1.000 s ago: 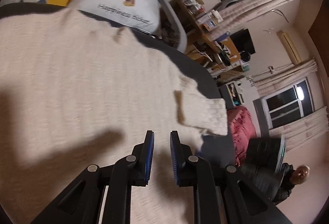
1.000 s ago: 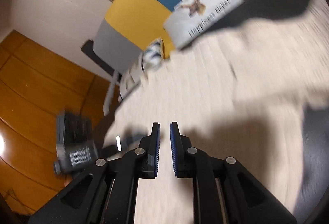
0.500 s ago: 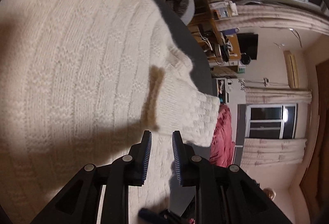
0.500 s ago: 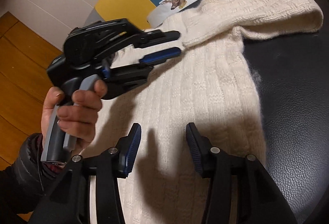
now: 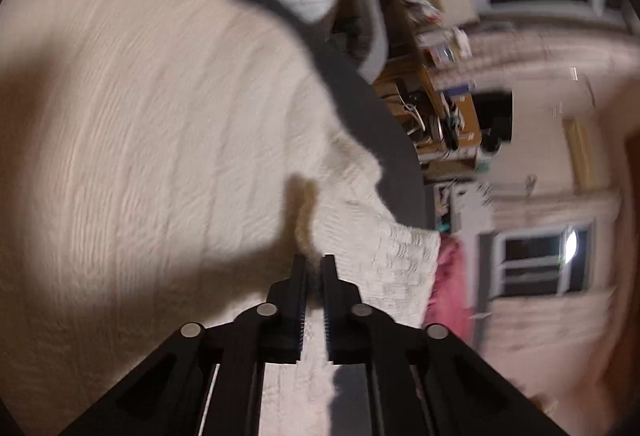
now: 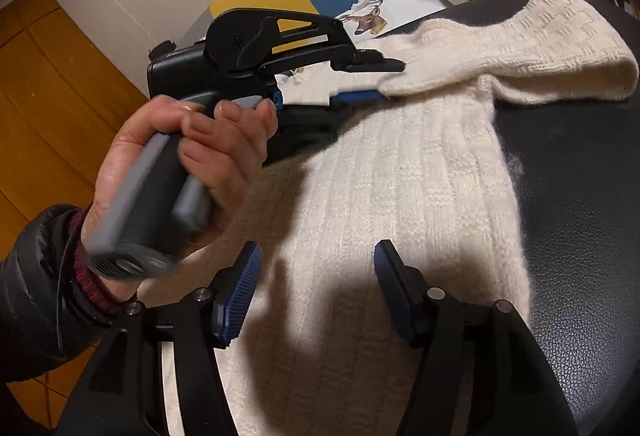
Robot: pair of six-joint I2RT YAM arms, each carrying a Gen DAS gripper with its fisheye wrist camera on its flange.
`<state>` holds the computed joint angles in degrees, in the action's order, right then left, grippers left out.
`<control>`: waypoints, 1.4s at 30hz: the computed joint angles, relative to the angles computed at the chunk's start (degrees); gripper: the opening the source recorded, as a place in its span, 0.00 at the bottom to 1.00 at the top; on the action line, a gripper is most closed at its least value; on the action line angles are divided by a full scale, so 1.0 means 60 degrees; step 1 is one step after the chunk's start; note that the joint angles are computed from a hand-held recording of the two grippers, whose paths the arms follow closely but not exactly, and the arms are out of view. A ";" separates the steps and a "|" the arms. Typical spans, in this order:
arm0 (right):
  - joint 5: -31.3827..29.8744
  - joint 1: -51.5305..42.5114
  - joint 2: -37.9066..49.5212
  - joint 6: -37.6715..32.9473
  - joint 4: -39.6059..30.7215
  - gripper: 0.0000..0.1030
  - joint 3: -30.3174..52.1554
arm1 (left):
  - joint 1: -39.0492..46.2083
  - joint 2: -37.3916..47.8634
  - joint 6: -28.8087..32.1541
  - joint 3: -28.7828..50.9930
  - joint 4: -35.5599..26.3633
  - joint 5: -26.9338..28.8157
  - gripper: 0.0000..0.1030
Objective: Fold clothes
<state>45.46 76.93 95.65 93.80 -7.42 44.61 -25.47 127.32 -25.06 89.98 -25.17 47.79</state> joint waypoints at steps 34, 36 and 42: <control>0.0722 -0.0265 -0.1430 0.1279 -0.2342 0.60 -0.0241 | 0.4269 -0.1689 0.3953 0.1617 -0.2294 0.1206 0.04; 0.0197 -0.0797 -0.1435 -0.0184 -0.1904 0.60 -0.0210 | 0.4244 -0.1733 0.3791 0.1932 -0.2370 0.1576 0.04; -0.1011 -0.2398 -0.1493 -0.2158 0.1376 0.60 -0.1629 | 0.3645 -0.1922 0.3290 0.3748 -0.2735 0.2141 0.04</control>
<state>39.39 62.54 86.70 80.85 0.83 34.84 -3.61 115.79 -5.32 112.46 -41.58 60.64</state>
